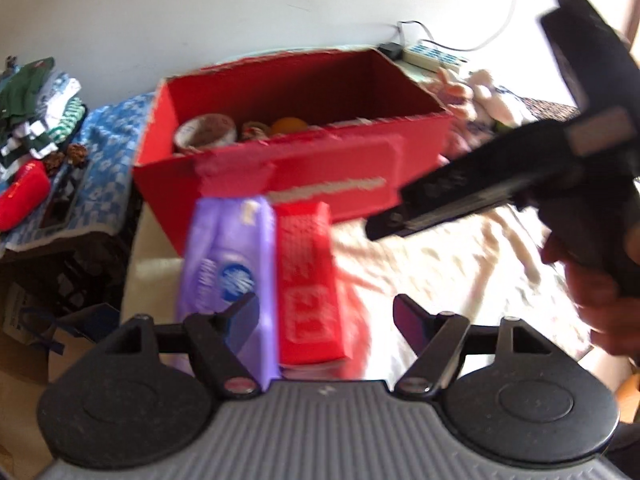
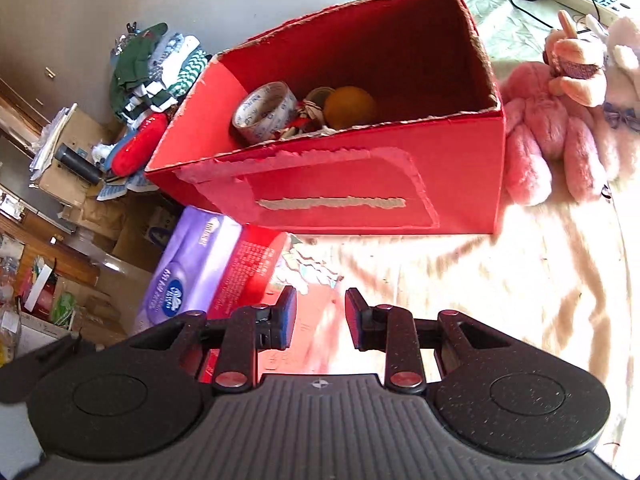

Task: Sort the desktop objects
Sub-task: 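Withdraw the right tool from the box toward the tissue pack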

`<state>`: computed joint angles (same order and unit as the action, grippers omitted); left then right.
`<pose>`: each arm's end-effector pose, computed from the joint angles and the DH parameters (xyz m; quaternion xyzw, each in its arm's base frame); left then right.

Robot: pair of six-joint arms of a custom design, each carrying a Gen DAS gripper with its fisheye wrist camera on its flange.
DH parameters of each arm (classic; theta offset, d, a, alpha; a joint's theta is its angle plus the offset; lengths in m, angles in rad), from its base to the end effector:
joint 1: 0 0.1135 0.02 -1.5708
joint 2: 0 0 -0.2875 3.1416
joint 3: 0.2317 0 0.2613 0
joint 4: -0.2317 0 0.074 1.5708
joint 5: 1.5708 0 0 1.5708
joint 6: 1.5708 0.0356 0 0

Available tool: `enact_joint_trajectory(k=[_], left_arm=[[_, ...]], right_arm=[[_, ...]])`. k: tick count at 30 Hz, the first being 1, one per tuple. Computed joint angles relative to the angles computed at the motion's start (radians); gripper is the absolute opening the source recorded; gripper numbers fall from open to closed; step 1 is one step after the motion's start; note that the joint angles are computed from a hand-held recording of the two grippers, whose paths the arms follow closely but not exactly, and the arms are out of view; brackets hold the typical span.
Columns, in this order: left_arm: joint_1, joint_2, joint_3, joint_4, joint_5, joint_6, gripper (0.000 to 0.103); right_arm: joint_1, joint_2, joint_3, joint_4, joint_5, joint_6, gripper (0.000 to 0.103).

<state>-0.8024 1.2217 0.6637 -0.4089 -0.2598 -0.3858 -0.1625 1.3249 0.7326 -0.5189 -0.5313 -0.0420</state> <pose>0.1669 -0.1595 0.2107 0.1581 0.9342 -0.0626 0.3136 0.2407 -0.0212 0.2063 -0.0031 0.9415 0.2319 0.2447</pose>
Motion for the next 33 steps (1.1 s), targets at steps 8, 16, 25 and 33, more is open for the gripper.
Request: enact_joint_trajectory(k=[8, 16, 25, 33], left_arm=[[-0.054, 0.108, -0.005, 0.073, 0.017, 0.018, 0.077], [-0.004, 0.109, -0.042, 0.157, 0.092, 0.094, 0.082], [0.030, 0.136, -0.048, 0.245, 0.186, 0.156, 0.082], [0.044, 0.095, -0.041, 0.183, 0.206, 0.150, 0.075]], right_arm=[[0.064, 0.038, 0.041, 0.010, -0.012, 0.031, 0.032], [0.160, 0.078, 0.058, 0.034, 0.062, 0.037, 0.033], [0.117, 0.108, 0.080, -0.002, 0.086, -0.034, 0.051], [0.048, 0.122, 0.122, -0.028, 0.038, -0.028, 0.028]])
